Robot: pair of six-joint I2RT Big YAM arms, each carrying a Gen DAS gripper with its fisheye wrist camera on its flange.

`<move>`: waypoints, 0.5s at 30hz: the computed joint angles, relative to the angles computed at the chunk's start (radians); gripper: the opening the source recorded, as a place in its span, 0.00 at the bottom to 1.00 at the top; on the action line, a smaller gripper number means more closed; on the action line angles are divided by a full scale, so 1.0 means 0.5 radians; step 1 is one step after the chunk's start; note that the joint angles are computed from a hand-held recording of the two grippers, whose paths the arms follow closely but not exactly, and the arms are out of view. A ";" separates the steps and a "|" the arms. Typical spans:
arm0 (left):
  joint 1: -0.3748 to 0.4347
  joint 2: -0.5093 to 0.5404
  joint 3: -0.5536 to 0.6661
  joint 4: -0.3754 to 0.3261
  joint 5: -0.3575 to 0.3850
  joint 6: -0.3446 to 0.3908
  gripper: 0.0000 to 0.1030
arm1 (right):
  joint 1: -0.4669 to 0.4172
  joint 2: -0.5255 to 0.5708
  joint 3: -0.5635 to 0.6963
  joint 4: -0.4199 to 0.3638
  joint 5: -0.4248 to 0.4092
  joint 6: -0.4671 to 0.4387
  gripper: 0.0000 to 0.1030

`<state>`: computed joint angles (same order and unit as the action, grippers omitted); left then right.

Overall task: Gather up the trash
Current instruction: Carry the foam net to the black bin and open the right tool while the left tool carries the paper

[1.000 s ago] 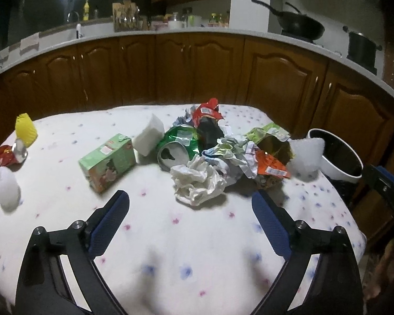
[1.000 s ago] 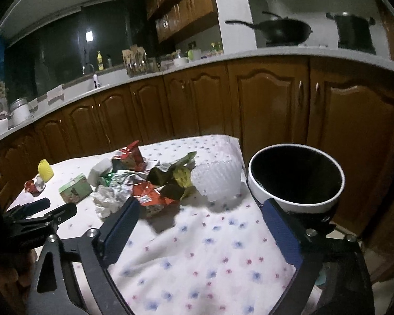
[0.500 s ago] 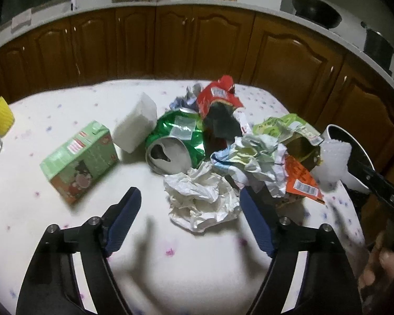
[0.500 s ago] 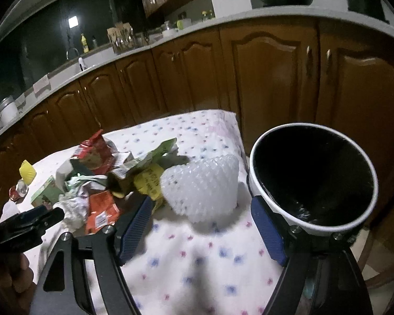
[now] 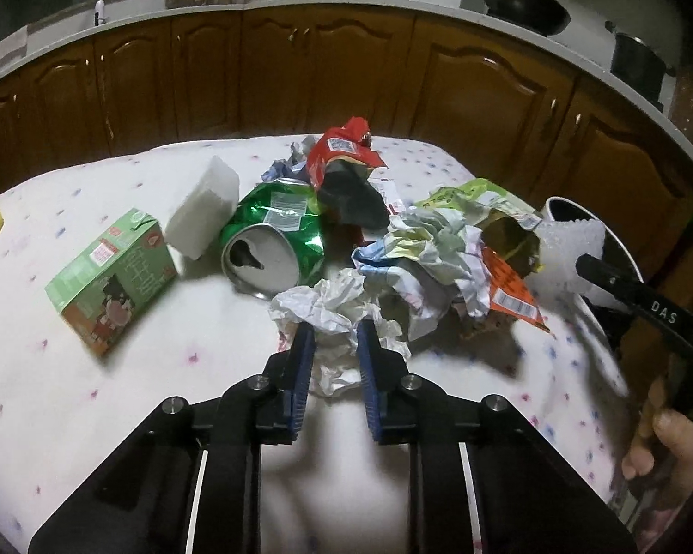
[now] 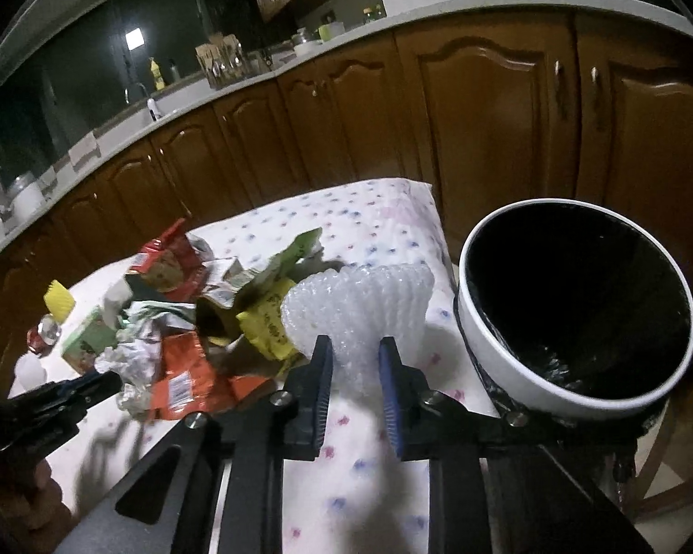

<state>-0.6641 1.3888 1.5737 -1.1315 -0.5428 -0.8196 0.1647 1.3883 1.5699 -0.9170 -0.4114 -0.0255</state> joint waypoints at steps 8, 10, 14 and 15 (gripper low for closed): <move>-0.108 -0.104 -0.004 -0.016 -0.160 -0.054 0.14 | -0.064 -0.155 -0.074 0.011 -0.094 0.013 0.19; -0.148 -0.113 0.031 -0.035 -0.259 -0.034 0.14 | -0.088 -0.180 -0.084 0.017 -0.124 0.028 0.19; -0.201 -0.148 0.076 -0.062 -0.417 -0.016 0.14 | -0.132 -0.227 -0.103 0.026 -0.168 0.042 0.19; -0.207 -0.158 0.087 -0.065 -0.435 -0.013 0.14 | -0.146 -0.235 -0.105 0.029 -0.182 0.044 0.19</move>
<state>-0.7674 1.3100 1.6170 -1.1642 -0.7601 -0.8261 0.0916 1.2707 1.5176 -0.9027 -0.5026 -0.0034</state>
